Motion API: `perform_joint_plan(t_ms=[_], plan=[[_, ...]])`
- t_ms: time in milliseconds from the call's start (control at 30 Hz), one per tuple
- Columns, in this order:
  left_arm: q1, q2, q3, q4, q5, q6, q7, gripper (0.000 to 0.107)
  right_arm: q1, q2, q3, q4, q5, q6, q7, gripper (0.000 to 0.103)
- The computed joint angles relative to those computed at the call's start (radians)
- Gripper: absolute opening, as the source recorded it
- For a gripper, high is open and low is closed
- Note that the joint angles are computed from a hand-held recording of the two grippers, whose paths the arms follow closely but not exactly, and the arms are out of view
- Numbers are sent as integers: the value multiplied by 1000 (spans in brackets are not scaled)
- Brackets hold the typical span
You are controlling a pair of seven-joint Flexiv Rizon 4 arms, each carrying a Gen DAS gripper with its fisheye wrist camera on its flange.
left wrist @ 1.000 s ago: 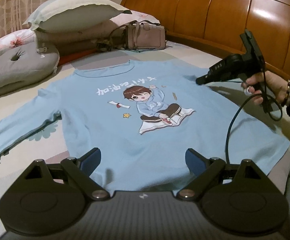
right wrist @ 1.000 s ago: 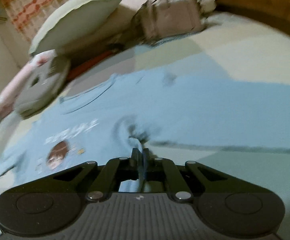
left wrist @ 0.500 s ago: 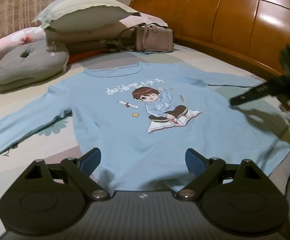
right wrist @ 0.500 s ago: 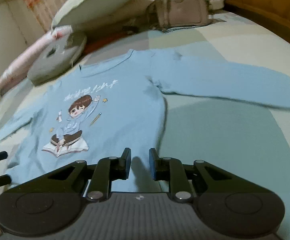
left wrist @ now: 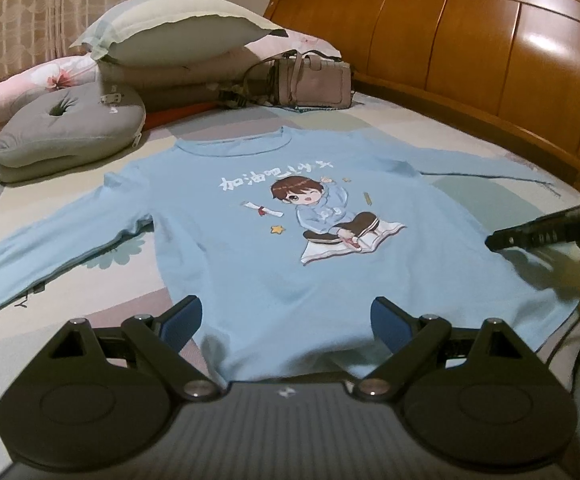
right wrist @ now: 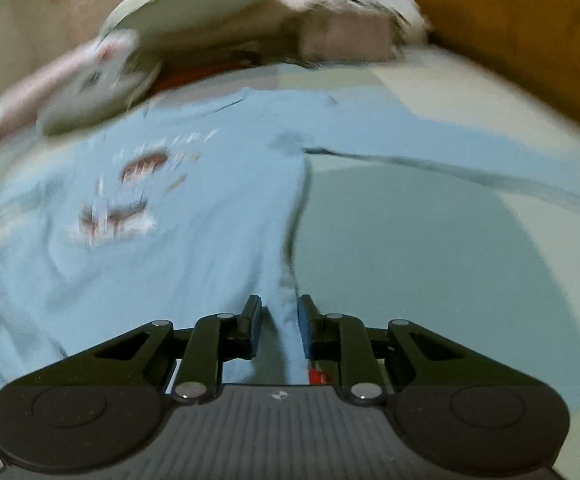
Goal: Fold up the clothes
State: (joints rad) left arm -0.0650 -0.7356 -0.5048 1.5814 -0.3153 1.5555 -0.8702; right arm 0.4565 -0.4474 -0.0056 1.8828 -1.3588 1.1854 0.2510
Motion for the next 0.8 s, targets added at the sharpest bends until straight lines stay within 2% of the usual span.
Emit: perform_joint_plan(t_ms=[33,133,200,233,333,400,533,600,667,733,767,800], plan=[[-5,0,7,-3,1,-2,-2,91,14,-4,10,-8,17,-33,-59,7],[4,1,-5,2,0,4,0,91,19,15,26,5,63,-40,-126,7],[14,2,-18,8,1,9,4,91,23,41,35,27,115,-84,-142,8],[19,1,-24,9,1,10,4,91,22,53,43,38,157,-107,-146,19],[30,0,-40,12,-1,10,4,91,19,83,41,69,174,-103,-78,35],[32,0,-44,12,1,15,5,91,20,96,37,79,138,-88,-26,38],[37,-1,-51,15,3,22,-2,91,12,94,28,59,-36,1,74,51],[40,-2,-55,17,4,23,-7,91,12,81,33,29,-100,13,61,51],[41,0,-52,20,7,25,-11,91,14,72,32,3,-146,-18,34,51],[43,0,-51,22,10,26,-13,91,-8,62,24,-21,-182,-23,57,50],[45,0,-53,22,11,25,-14,91,-30,52,18,-33,-187,-6,88,48],[47,-1,-54,23,12,25,-14,91,-52,38,13,-48,-187,15,115,42]])
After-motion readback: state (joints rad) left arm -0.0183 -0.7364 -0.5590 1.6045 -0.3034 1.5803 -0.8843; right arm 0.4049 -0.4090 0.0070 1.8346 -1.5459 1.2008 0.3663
